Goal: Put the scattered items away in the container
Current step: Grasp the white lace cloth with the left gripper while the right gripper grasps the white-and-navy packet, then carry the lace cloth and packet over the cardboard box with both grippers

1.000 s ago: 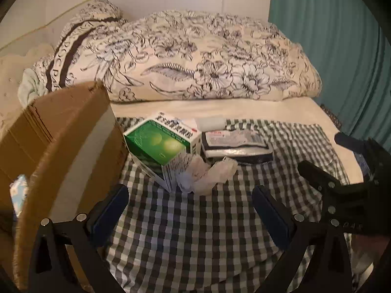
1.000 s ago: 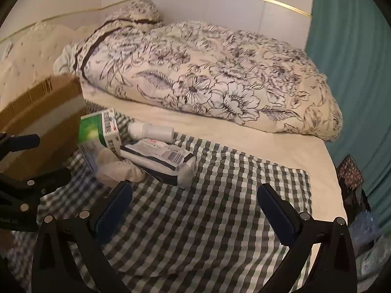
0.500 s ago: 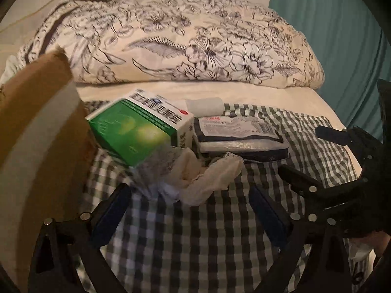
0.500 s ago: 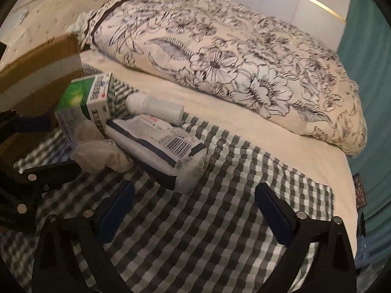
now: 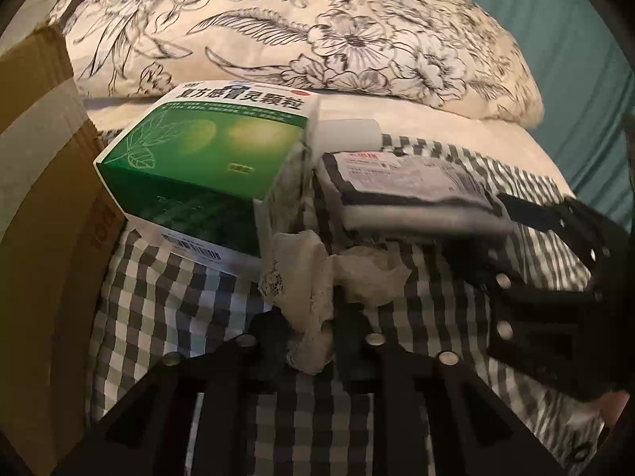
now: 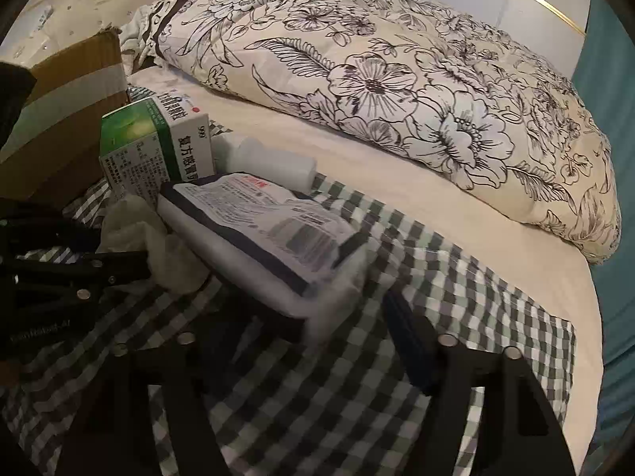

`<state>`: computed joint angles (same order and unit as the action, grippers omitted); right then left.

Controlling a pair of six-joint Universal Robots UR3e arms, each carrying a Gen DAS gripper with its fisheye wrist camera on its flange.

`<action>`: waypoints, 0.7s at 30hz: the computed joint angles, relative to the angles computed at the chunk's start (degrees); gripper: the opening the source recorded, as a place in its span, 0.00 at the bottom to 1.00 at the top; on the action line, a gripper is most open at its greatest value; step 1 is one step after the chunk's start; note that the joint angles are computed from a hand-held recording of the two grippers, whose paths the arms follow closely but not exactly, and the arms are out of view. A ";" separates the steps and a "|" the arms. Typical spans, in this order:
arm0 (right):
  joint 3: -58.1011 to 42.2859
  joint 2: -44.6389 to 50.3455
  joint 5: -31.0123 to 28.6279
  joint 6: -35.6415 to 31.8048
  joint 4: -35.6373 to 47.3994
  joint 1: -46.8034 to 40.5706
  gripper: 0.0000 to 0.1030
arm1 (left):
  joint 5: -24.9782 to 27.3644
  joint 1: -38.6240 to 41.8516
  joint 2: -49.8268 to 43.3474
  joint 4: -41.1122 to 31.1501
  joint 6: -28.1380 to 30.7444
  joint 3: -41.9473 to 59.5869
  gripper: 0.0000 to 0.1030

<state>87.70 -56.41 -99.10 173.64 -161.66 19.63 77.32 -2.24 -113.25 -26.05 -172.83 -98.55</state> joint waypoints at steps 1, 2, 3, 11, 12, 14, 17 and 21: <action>-0.44 0.43 -0.07 -0.08 -0.11 0.26 0.60 | -0.17 0.10 0.62 0.98 0.71 -1.23 0.15; -0.69 0.68 -0.22 -0.09 -0.29 0.52 0.58 | -0.57 0.33 1.24 1.66 1.25 -2.35 0.15; -0.81 0.80 -0.31 -0.05 -0.50 0.75 0.57 | -0.70 0.56 2.15 2.35 1.77 -3.66 0.14; 0.65 -1.75 2.23 3.98 0.84 0.71 0.28 | -0.86 2.10 9.24 4.19 3.86 -9.52 0.14; 1.04 -2.21 2.24 4.43 0.92 0.90 0.26 | -0.92 2.37 10.57 3.93 3.84 -10.13 0.14; 2.54 -3.62 2.40 5.57 0.36 1.22 0.17 | -1.36 2.87 12.42 3.29 3.86 -10.79 0.14; 5.08 -6.39 3.41 7.84 -0.13 1.31 0.15 | -1.92 3.48 15.44 2.53 4.17 -12.00 0.14; 8.94 -10.74 3.78 10.28 -1.73 1.61 0.15 | -2.06 4.09 19.66 1.05 4.32 -13.28 0.14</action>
